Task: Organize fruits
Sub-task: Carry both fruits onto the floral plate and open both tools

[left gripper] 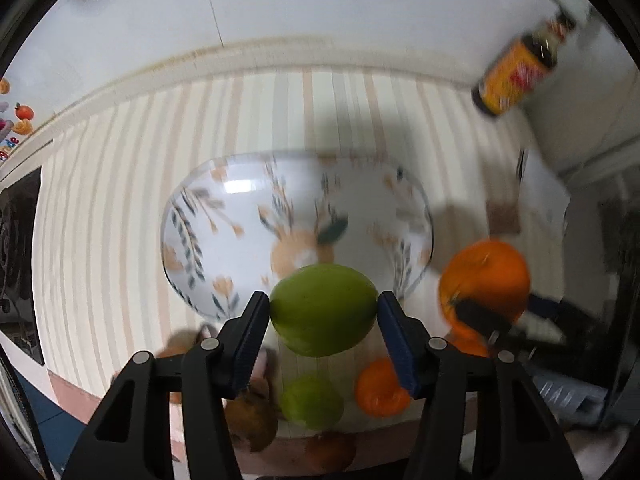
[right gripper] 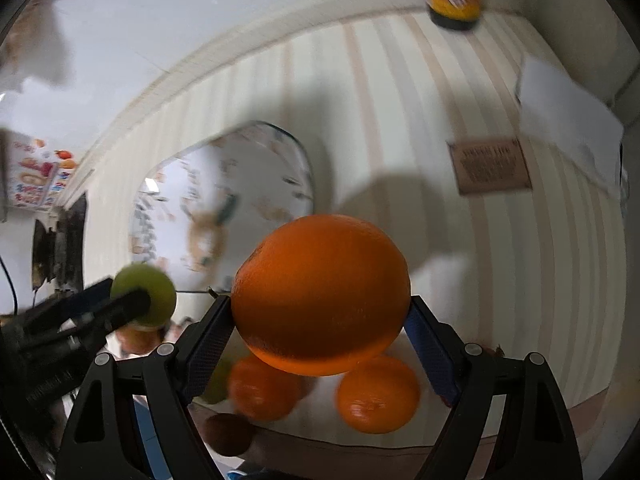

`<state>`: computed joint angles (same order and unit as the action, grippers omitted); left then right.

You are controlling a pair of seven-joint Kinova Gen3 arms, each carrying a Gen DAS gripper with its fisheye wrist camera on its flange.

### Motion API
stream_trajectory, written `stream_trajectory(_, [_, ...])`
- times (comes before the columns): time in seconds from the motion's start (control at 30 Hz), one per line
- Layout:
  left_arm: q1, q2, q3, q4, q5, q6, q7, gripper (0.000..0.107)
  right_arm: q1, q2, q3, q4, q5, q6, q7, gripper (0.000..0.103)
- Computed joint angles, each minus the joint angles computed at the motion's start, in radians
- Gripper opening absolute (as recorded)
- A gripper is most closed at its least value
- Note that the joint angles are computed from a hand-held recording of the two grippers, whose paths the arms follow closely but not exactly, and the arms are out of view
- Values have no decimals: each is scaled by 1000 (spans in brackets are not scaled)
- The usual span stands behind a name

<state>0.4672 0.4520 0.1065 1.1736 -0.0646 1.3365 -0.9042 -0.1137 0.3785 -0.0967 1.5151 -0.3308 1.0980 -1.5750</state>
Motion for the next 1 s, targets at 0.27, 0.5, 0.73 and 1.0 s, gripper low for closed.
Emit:
stream_trajectory(0.27, [-89,180,-31,-177,42,31,-8,31,-91,120,-10,-199,45,35,-79,87])
stream_trajectory(0.5, [-99,269,-57,-238,17,68,-44,31,-177,287,-7,-369,132,90,-153,87])
stream_trajectory(0.73, [-119,272,-51,-242,48,80,-71,32,-196,346,-7,-463,167,138,-168,88])
stream_trajectory(1.0, [-80,183,-73,-173,-1,63,-8,57,-201,294,3,-448,190,152,-169,99])
